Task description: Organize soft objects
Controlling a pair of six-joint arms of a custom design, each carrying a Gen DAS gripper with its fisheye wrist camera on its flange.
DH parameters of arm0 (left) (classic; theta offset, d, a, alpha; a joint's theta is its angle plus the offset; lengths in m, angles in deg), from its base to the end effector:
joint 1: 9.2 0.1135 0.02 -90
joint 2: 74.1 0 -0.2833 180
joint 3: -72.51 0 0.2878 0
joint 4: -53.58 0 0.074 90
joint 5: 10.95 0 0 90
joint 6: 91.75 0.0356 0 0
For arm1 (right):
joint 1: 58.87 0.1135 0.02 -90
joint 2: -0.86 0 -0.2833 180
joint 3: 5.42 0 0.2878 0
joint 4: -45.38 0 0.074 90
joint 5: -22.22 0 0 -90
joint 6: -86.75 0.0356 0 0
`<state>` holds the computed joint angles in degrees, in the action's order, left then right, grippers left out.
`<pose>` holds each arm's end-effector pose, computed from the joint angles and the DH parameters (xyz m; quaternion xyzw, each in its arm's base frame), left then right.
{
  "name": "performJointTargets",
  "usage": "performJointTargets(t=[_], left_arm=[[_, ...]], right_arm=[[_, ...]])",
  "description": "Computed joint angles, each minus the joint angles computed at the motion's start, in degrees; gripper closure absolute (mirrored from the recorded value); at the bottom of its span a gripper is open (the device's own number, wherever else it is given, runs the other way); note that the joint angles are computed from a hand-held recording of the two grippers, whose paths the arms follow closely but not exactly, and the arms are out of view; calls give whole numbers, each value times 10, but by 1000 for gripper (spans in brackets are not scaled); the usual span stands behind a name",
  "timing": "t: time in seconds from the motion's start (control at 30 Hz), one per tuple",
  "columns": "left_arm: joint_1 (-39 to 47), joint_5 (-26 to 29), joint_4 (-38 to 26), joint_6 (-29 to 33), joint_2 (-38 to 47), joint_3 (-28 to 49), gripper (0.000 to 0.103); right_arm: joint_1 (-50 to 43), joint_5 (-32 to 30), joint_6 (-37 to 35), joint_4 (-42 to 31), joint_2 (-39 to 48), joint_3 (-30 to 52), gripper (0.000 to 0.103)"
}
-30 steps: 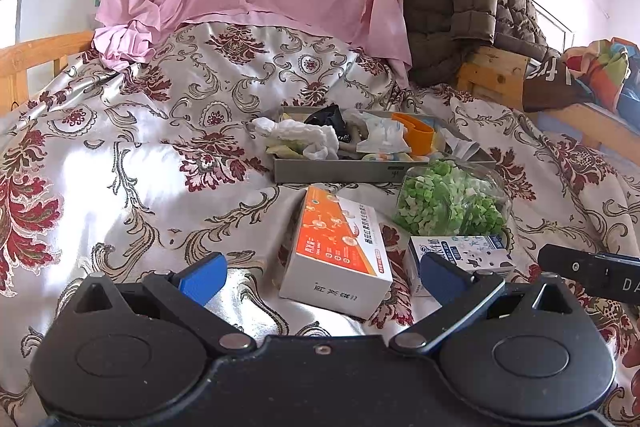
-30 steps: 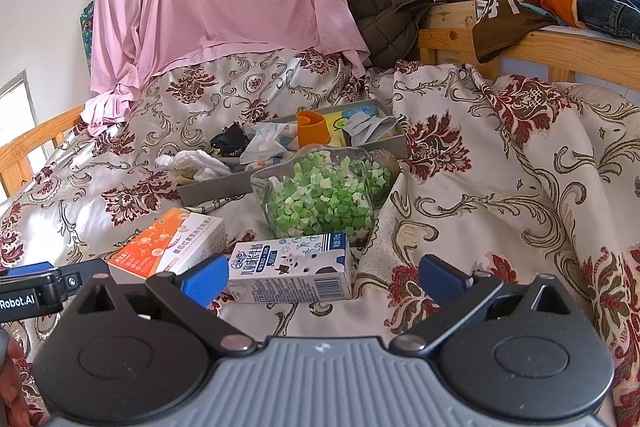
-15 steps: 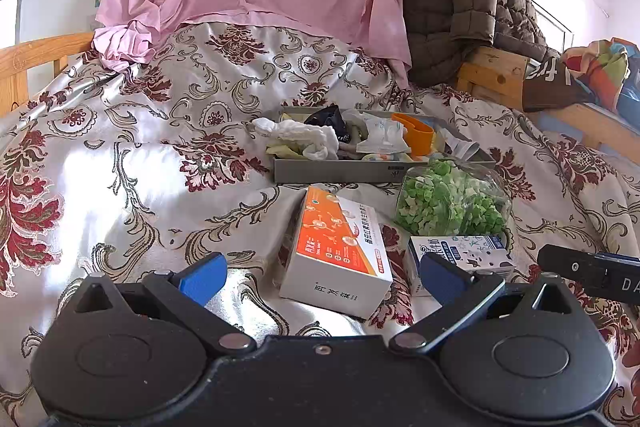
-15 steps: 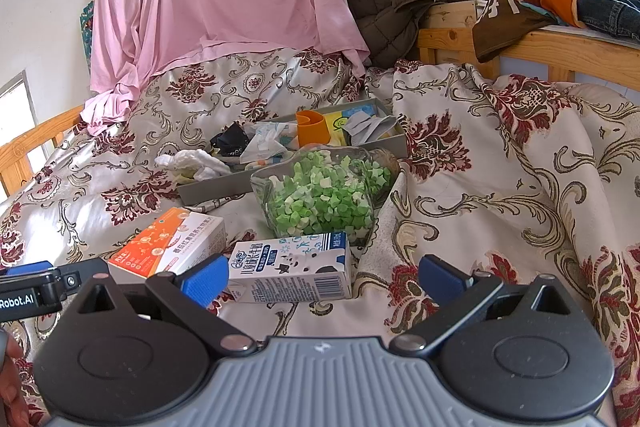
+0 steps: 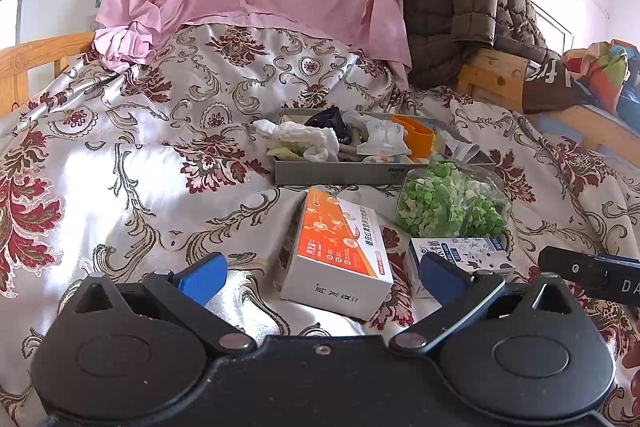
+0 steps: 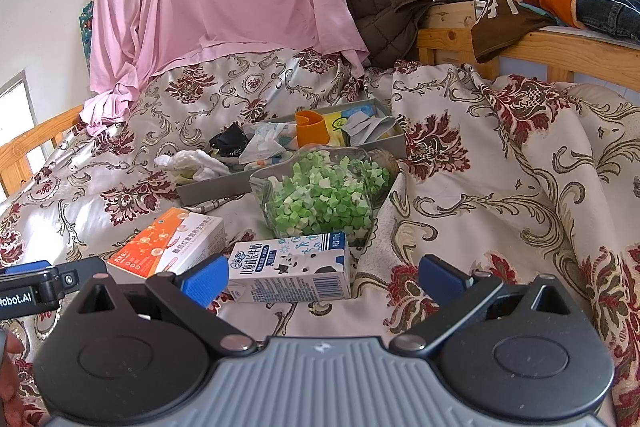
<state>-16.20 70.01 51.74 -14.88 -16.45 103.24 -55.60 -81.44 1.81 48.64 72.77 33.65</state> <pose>0.2198 -0.0213 0.1700 -0.0860 0.8545 -0.0220 0.5118 0.2674 0.0237 0.1731 -0.0464 0.8589 0.1388 0.4908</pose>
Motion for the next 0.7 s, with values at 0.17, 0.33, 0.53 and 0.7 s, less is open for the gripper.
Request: performJointTargets(t=[0.17,0.33,0.53,0.7], left_arm=[[7,4,-21,7,-1,10,1],[5,0,-24,1,4,12,1],[6,13,-38,4,8,17,1],[13,29,-37,4,7,16,1]], right_arm=[[0,0,1,0,0,0,0],[1,2,1,-1,-1,0,0],[1,1,0,-2,0,0,0],[-1,-1,-3,0,2,-2,0]])
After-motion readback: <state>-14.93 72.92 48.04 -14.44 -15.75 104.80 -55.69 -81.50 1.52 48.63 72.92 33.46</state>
